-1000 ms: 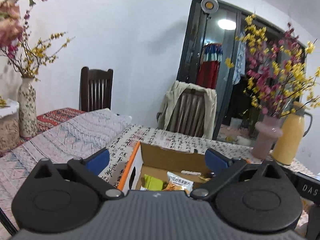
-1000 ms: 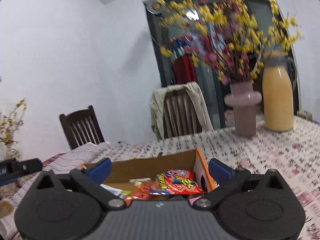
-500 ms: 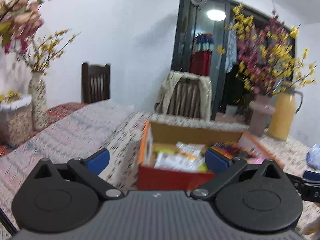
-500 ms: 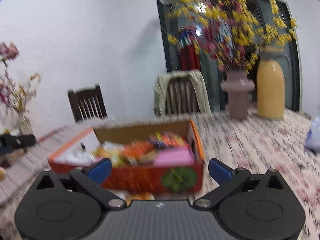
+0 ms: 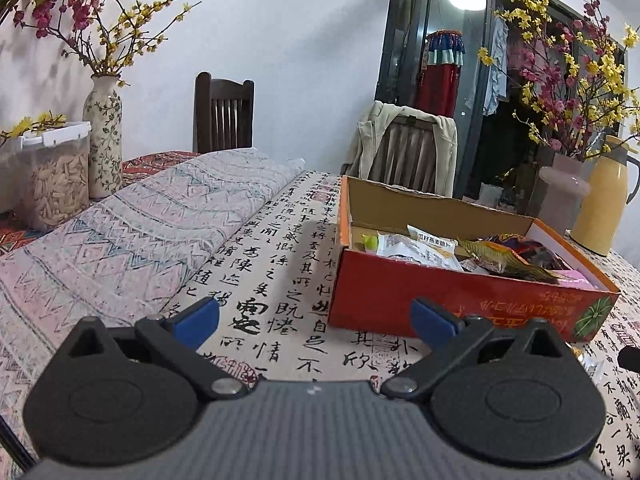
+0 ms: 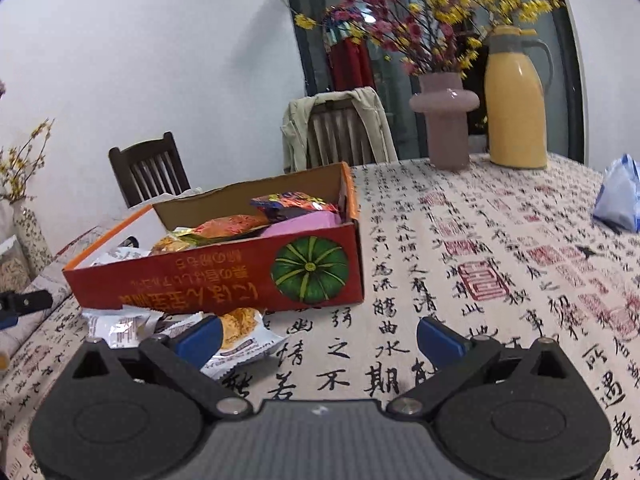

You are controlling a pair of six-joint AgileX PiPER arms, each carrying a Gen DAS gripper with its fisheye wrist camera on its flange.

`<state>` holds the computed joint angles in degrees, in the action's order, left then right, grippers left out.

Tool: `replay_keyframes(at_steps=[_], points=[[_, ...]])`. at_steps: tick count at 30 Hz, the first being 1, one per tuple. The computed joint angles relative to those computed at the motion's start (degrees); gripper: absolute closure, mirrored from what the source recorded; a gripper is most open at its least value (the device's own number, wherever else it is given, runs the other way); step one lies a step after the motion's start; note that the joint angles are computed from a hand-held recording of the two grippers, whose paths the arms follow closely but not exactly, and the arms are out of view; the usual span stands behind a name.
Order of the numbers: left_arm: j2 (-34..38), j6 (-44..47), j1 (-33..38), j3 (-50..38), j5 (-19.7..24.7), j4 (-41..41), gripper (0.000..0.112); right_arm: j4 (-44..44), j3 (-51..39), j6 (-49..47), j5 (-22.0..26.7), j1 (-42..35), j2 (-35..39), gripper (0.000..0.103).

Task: Organize snacks
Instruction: 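Open both tools and move them back toward the remaining packets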

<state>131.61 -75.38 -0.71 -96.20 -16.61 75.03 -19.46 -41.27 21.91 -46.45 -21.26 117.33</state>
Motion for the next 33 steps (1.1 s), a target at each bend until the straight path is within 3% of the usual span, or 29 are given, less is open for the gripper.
replay_keyframes(at_steps=[21,25,29,33], points=[[0.5,-6.5,0.6,-1.1,-1.2,4.7,0.009,-2.3,-2.8,4.0,4.2,-0.5,0.8,0.0],[0.8,-9.1,0.7,-1.6,-1.3,6.7,0.009,0.2,-2.8,1.5,5.2,0.5,0.5,0.0],[1.3,-14.1,0.9,-2.8,-1.5,11.2,0.009,7.9,-1.4,-7.5,4.9,4.3,-0.5,0.0],[1.2,-13.2,1.1,-2.5,-2.2,10.1,0.009,7.3,-1.0,-8.2,6.1,6.9,-2.3,0.0]])
